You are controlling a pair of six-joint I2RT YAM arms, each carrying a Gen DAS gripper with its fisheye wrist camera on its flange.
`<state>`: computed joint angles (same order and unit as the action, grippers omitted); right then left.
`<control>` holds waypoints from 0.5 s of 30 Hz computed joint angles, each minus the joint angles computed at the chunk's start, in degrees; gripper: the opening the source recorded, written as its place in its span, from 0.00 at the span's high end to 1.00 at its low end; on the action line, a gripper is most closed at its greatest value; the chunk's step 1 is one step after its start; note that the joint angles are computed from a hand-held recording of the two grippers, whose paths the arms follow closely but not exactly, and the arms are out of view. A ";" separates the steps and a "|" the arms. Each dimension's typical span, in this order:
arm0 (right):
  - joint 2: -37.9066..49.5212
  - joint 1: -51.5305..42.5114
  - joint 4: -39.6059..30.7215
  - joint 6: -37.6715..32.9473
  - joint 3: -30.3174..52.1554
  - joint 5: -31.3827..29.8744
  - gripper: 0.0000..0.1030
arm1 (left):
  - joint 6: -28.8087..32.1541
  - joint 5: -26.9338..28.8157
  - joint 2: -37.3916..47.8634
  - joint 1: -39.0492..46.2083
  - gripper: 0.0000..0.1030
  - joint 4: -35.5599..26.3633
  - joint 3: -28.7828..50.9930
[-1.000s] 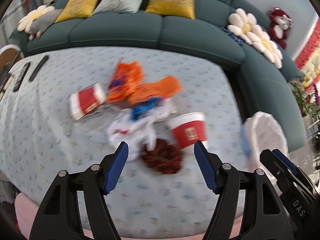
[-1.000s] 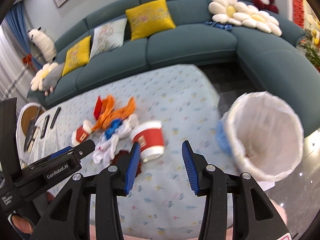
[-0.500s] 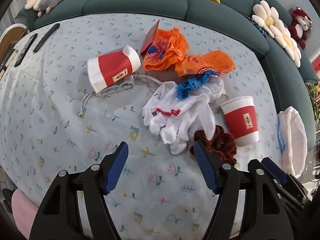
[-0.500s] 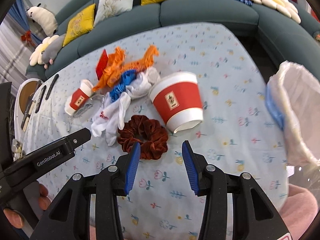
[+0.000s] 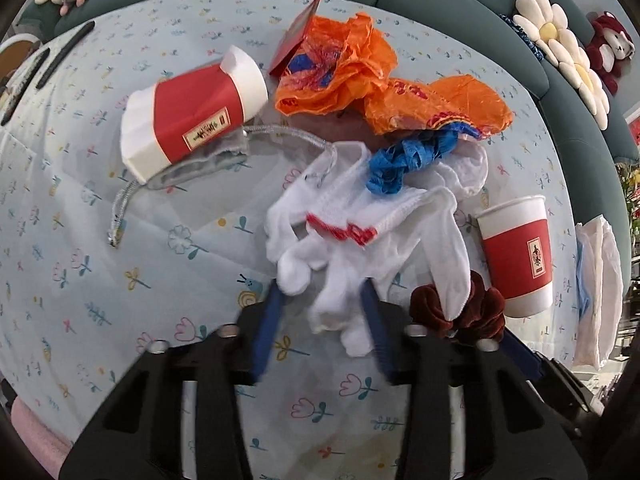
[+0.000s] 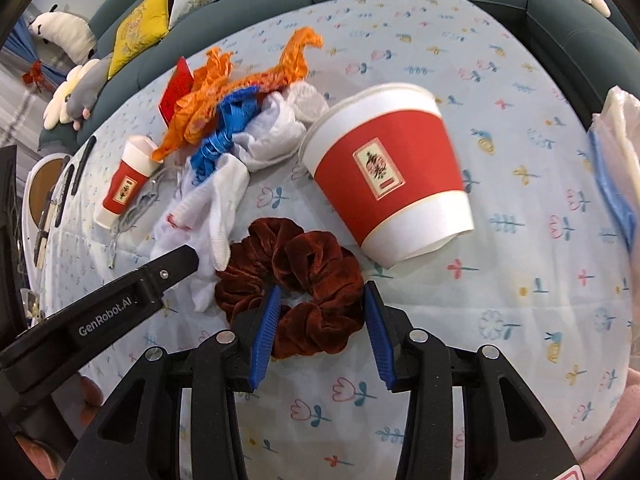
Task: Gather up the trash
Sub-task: 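Grasp a white glove with the left tool while the right tool grasps the dark red scrunchie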
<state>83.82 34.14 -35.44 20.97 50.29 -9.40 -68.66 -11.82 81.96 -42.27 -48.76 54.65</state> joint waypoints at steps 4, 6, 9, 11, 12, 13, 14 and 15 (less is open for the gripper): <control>-0.11 0.21 0.03 -1.13 -0.32 0.35 0.78 | 0.55 0.00 -0.73 0.01 0.92 1.05 -1.18; -0.35 -0.38 -0.26 -1.66 -0.46 -0.79 0.85 | 0.03 -0.05 -1.47 -0.34 0.95 1.18 -1.38; -1.87 -0.99 -0.88 -1.74 -0.83 -1.28 0.86 | -1.28 -1.60 -2.57 -1.85 0.95 -0.64 -0.32; -4.06 -1.57 -1.80 -1.74 -0.90 -1.97 0.86 | -2.11 -2.85 -3.17 -2.79 0.95 -2.57 0.95; -5.38 -1.82 -2.46 -1.83 -0.72 -2.05 0.87 | -2.72 -3.54 -3.80 -3.44 0.95 -3.76 1.77; -6.41 -2.03 -2.95 -1.97 -0.56 -2.14 0.87 | -3.20 -4.16 -3.90 -3.94 0.95 -4.56 2.69; -7.83 -2.32 -3.65 -2.07 -0.28 -2.30 0.87 | -3.81 -4.90 -4.04 -4.58 0.95 -5.70 3.72; -9.45 -2.66 -4.46 -2.06 0.08 -2.52 0.87 | -4.57 -5.92 -4.29 -5.60 0.95 -7.29 5.44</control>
